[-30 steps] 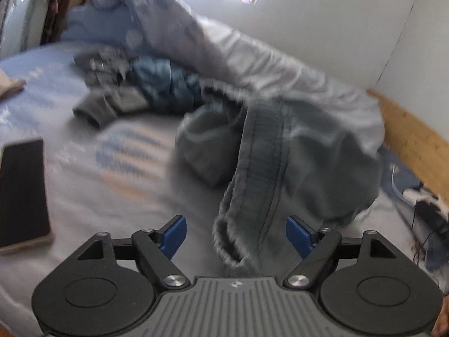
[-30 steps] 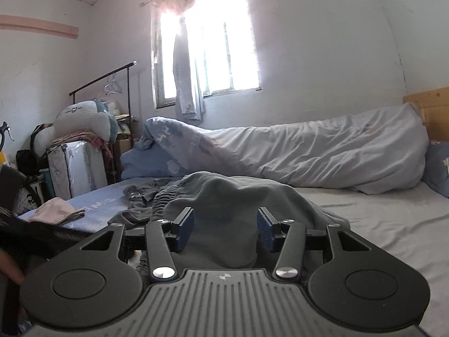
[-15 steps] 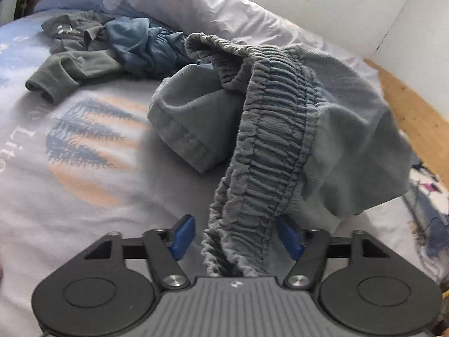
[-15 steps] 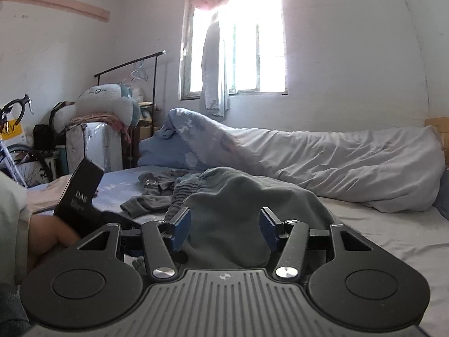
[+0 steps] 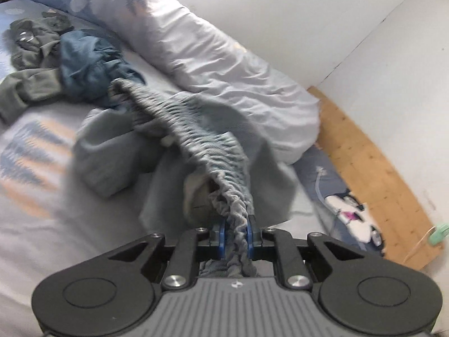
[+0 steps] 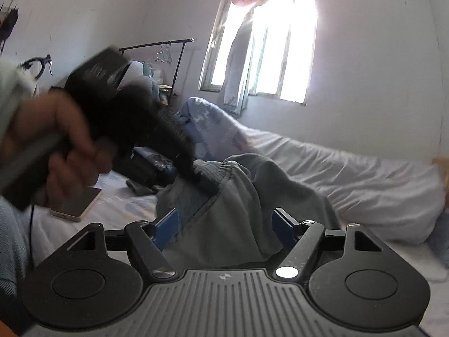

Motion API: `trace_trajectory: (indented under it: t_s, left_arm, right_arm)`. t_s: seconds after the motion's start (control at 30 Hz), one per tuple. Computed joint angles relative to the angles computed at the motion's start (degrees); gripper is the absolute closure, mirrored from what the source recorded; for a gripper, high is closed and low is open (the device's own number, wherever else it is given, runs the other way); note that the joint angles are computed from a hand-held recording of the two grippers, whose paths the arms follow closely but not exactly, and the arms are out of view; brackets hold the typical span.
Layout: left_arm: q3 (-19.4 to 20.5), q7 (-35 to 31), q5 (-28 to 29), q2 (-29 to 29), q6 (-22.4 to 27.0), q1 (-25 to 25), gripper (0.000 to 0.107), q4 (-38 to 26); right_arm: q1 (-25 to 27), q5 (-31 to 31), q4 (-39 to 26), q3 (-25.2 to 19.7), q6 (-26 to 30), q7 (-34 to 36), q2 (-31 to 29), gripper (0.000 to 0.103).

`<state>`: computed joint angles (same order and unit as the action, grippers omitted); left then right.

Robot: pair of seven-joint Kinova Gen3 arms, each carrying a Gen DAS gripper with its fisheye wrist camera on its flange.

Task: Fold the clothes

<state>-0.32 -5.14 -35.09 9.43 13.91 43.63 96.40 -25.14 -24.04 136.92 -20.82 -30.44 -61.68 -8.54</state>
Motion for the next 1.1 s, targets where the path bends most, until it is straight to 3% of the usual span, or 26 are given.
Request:
trace_trajectory:
  t_s: [0.1, 0.27, 0.4, 0.53, 0.6, 0.67, 0.73, 0.83, 0.9, 0.97, 1.07, 1.1]
  left_arm:
    - [4.3, -7.0, 5.5, 1.6, 3.9, -2.8, 0.097, -5.3]
    - [8.3, -18.6, 13.0, 4.9, 8.2, -4.7, 0.096, -13.3]
    - [1.9, -27.6, 21.9, 7.4, 9.4, 1.3, 0.096, -18.7]
    - [-3.9, -36.7, 31.2, 10.1, 9.5, 6.2, 0.096, -23.1]
    - [-5.8, -40.4, 35.9, 11.0, 9.2, 7.7, 0.096, -24.6]
    - [-7.6, -44.5, 40.3, 11.9, 9.7, 9.0, 0.096, -26.3]
    - [-12.1, -47.5, 43.8, 12.9, 10.3, 12.4, 0.096, -27.9]
    - [-15.0, -51.2, 48.8, 13.4, 8.6, 14.1, 0.095, -27.5]
    - [-14.6, -55.4, 52.4, 13.0, 5.6, 13.8, 0.085, -25.2]
    - [-14.4, -56.7, 52.6, 12.2, 1.4, 14.5, 0.076, -21.5]
    - [-20.6, -52.1, 47.3, 10.3, -4.7, 21.3, 0.045, -14.9]
    - [-23.2, -50.2, 45.0, 9.7, -6.1, 23.9, 0.042, -12.5]
  right_arm:
    - [-2.2, -0.6, 0.7, 1.6, -2.5, -1.8, 0.0, 0.028]
    - [-0.5, -4.0, 0.4, -0.6, -2.7, -2.6, -0.3, 0.028]
    - [0.5, -6.6, -0.1, -0.7, -0.8, -3.3, -1.2, 0.028]
    - [1.4, -8.9, 1.2, -1.0, -4.2, -6.9, -2.1, 0.028]
    - [1.8, -12.9, 1.3, -1.6, -5.9, -5.7, -2.6, 0.036]
    - [5.1, -17.6, 0.5, -4.2, -5.1, -3.5, -2.9, 0.06]
    - [5.1, -19.7, 0.2, -3.4, -4.4, -2.8, -3.3, 0.064]
    - [7.2, -21.6, 0.3, -4.7, -4.6, -0.3, -4.3, 0.081]
    - [6.1, -20.5, 0.9, -2.3, -4.6, -2.0, -5.2, 0.085]
    - [7.4, -18.6, 1.6, -1.4, -3.7, -5.3, -6.4, 0.088]
    - [10.2, -18.7, 1.9, -1.3, -1.8, -7.3, -7.6, 0.089]
    - [11.2, -18.8, 1.9, -1.2, -1.0, -7.9, -8.0, 0.089]
